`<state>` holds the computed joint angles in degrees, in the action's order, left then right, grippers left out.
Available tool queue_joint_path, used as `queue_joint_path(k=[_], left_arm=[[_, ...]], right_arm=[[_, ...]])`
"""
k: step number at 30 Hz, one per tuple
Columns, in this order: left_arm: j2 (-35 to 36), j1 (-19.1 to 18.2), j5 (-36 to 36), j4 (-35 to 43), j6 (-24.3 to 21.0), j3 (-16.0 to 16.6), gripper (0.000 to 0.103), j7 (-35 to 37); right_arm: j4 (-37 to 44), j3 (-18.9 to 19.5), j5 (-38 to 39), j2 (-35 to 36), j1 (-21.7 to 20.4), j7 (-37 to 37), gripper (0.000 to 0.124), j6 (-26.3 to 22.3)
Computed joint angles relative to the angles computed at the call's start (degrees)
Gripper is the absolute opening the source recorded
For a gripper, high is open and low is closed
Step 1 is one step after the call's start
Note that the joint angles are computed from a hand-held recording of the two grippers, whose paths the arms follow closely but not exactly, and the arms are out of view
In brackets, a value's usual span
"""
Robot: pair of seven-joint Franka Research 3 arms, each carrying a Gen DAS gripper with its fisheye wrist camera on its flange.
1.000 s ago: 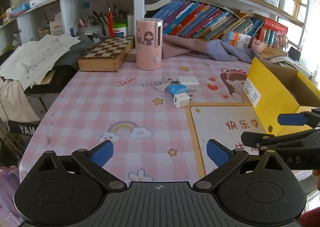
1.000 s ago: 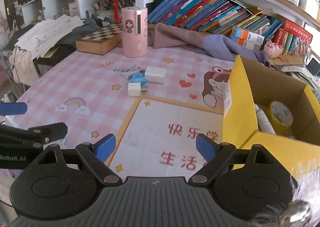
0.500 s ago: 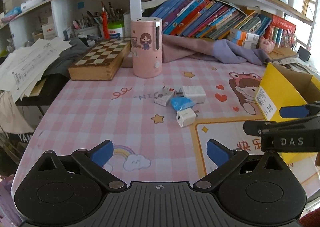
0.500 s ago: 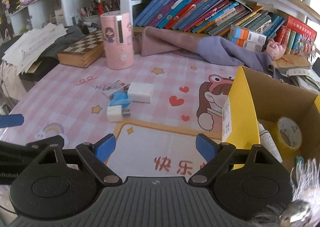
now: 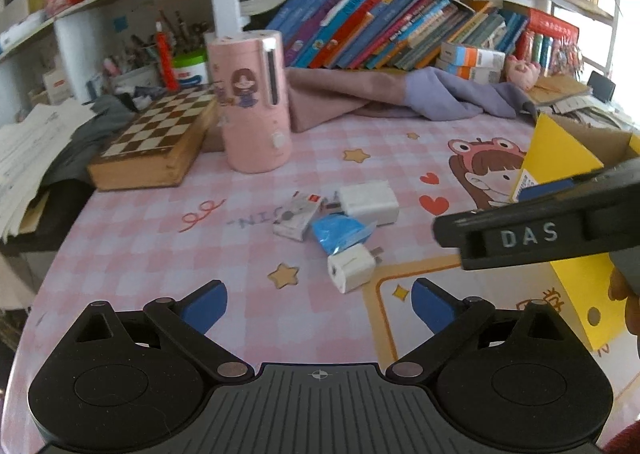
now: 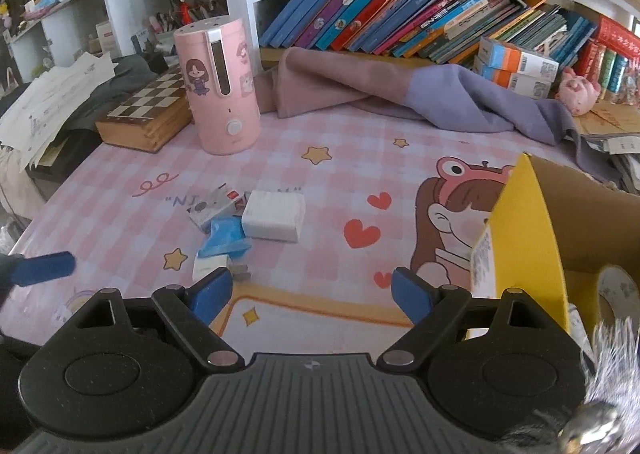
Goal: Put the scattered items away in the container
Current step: 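Move both tools toward the charger plug and blue packet on the table, then grasp the white charger plug with the left tool while the right tool grasps the blue packet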
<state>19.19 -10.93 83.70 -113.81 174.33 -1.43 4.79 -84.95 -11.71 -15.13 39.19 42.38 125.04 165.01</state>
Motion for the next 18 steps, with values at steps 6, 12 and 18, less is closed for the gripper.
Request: queue_joint_path(k=[6, 12, 18], left_arm=[[6.3, -1.2, -6.8, 5.7, -0.3, 0.2, 0.082, 6.9], [10.8, -1.4, -17.9, 9.2, 0.0, 0.0, 0.062, 15.9], [12.0, -3.9, -22.6, 9.3, 2.8, 3.8, 0.035, 19.0]], right_arm=[[5.9, 2.7, 2.4, 3.7, -2.5, -3.3, 0.086, -2.9], [10.2, 4.0, 4.1, 6.3, -3.7, -5.8, 0.086, -5.1], [14.2, 5.8, 6.1, 8.5, -5.2, -8.8, 0.086, -7.2]])
